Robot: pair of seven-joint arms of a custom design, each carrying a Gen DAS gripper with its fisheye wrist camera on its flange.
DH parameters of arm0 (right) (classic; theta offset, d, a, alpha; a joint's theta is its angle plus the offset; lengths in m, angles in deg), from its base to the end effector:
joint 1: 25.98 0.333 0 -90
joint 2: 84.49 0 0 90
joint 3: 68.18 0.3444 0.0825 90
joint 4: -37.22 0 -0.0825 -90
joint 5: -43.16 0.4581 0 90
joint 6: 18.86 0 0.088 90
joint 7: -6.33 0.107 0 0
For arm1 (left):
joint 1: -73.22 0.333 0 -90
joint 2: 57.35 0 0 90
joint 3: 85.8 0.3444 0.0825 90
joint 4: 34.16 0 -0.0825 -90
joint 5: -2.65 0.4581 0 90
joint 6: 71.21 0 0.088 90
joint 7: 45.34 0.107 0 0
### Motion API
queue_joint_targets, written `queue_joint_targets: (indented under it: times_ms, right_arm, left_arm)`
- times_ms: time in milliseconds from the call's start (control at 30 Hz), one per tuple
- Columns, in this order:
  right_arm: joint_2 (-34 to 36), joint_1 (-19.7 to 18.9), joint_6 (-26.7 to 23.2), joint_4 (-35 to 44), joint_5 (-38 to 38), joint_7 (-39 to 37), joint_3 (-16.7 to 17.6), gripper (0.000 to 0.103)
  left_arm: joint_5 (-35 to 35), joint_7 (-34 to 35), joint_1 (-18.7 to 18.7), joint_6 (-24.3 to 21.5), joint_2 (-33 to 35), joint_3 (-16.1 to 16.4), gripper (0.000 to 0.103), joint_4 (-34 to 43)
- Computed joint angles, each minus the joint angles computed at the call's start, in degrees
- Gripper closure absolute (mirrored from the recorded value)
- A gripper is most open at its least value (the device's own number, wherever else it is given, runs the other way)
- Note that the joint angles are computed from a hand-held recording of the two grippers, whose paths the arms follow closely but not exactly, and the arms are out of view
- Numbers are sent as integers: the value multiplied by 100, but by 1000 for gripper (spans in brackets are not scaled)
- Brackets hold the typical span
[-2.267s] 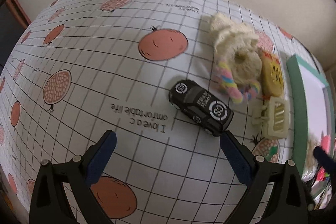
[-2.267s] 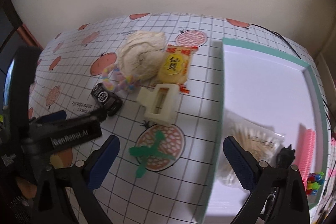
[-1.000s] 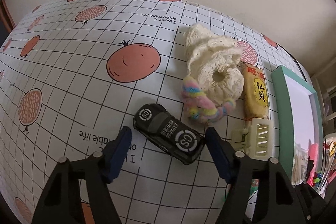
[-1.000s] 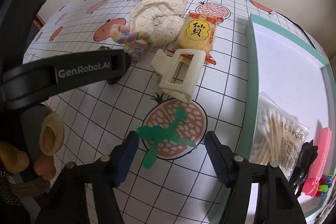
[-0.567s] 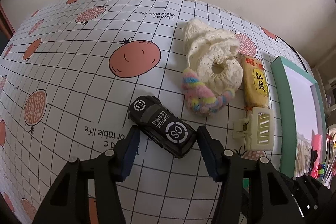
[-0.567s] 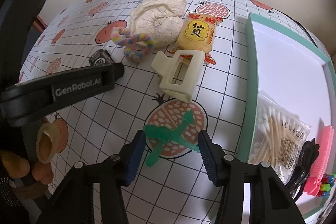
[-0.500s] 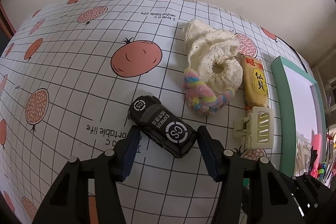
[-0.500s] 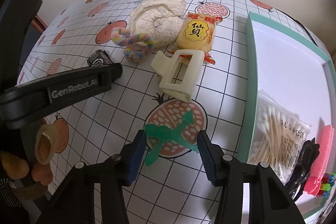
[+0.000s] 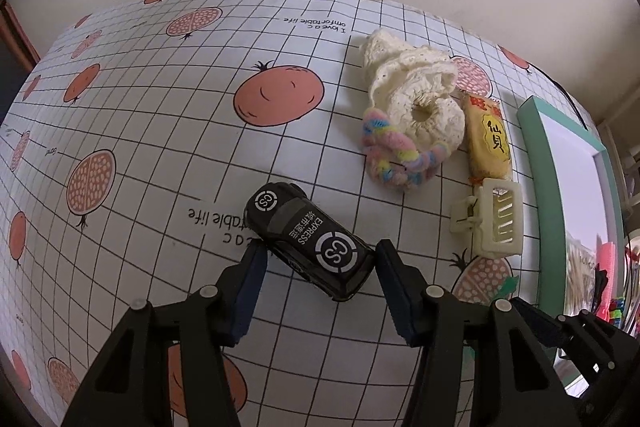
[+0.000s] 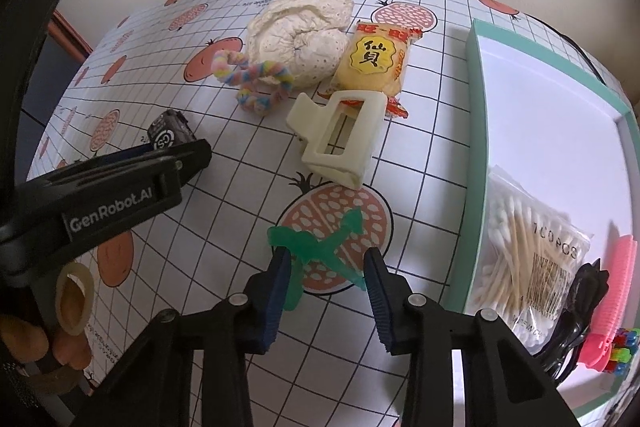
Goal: Organize objects
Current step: 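Close the left tool on the black toy car while the right tool grasps the green figure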
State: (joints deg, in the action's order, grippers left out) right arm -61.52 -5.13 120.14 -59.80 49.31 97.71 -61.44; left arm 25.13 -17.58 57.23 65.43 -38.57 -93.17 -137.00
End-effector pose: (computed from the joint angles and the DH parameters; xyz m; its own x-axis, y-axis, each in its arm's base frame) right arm 0.6834 0.3466 0.3898 0.3810 -0.9130 -0.1460 -0.8923 -0.3217 -0.3168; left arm 0.6792 -0.2817 0.3843 0.4141 -0.9078 0.0658 -0.8388 -0.4087 -0.3597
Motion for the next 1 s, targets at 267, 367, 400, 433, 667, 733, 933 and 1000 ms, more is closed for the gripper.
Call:
queue_joint_targets:
  times_ms: [267,367,400,433,667,733,933,1000]
  right_arm:
    - [67,-17,3,89,67,-53,25,74]
    - [101,-45,-21,129,171,-143,57,82]
    - [123,-37,-33,149,162,-158,54,82]
    - [51,-33,28,20,166,-167,54,82]
    - [205,61,-49,252,73,-129,37,82]
    - [164,56,-82,239,69,-115,29,82]
    - [-50,34,-97,4,20,-82,-1,82]
    - [-34,58,-111,27,-45,-67,-10,80]
  left_arm:
    - [62,-93,9,-14,-85,20,45,-86]
    - [115,-168,-11,-31,-139,11,45,-118]
    - [129,-184,-16,-43,-149,4,45,-123]
    - [135,-193,-20,-56,-160,-7,45,-127]
    - [144,-202,-12,-75,-156,-28,45,-117]
    - [152,-210,-9,-67,-154,-24,45,-123]
    - [142,-218,-18,-91,-166,-38,45,-125]
    - [141,-219,-19,-87,-172,-42,45,-130]
